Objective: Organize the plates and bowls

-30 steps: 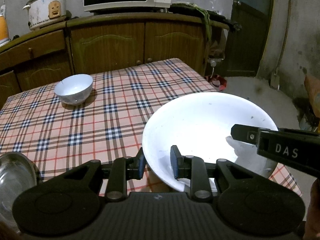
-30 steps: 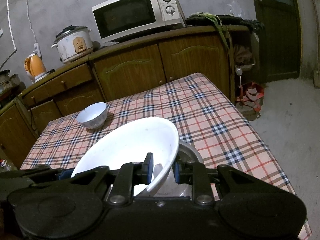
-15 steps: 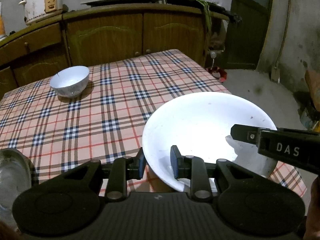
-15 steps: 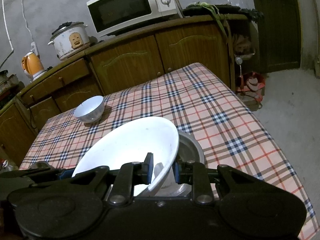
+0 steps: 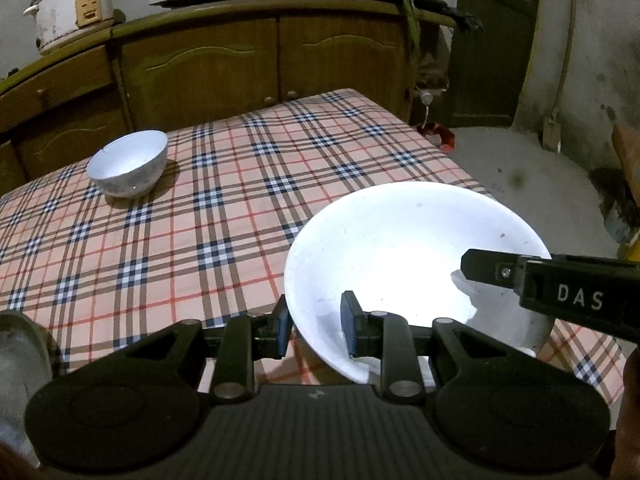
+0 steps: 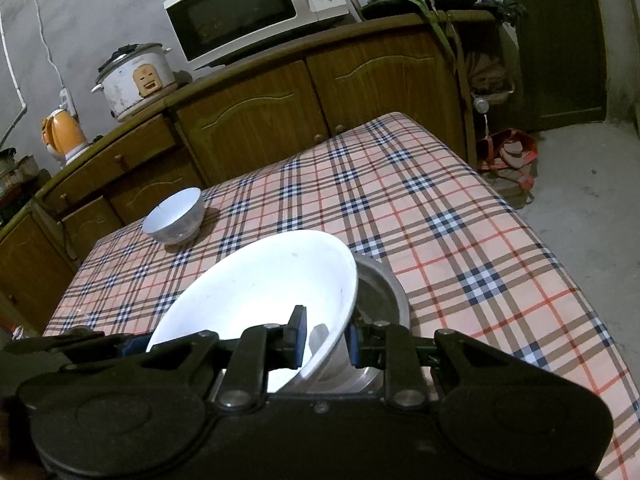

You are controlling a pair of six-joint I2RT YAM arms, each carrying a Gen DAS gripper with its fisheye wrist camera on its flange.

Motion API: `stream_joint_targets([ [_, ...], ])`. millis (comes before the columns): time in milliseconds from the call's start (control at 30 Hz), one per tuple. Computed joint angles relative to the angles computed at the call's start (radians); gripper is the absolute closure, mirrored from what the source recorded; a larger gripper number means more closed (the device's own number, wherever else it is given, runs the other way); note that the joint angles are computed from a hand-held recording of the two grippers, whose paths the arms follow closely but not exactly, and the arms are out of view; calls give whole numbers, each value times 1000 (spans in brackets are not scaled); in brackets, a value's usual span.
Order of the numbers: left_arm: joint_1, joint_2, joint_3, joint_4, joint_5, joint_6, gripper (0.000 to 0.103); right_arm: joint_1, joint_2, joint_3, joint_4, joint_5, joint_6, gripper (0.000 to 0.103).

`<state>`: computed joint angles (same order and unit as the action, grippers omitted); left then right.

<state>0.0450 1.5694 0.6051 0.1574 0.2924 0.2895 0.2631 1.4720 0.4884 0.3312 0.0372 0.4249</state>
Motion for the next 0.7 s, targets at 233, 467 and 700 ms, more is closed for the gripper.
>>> stream_joint_targets([
  [233,-28,48,23,23,-30,-2,77,-39,80,10,73,-36,-8,76],
  [467,-44,104,49,44,-52,4,77,-70,165,26,141,-74,-11,76],
  [700,-55,149,74,51,-67,-5,76,-81,214,48,149,-82,-18,76],
])
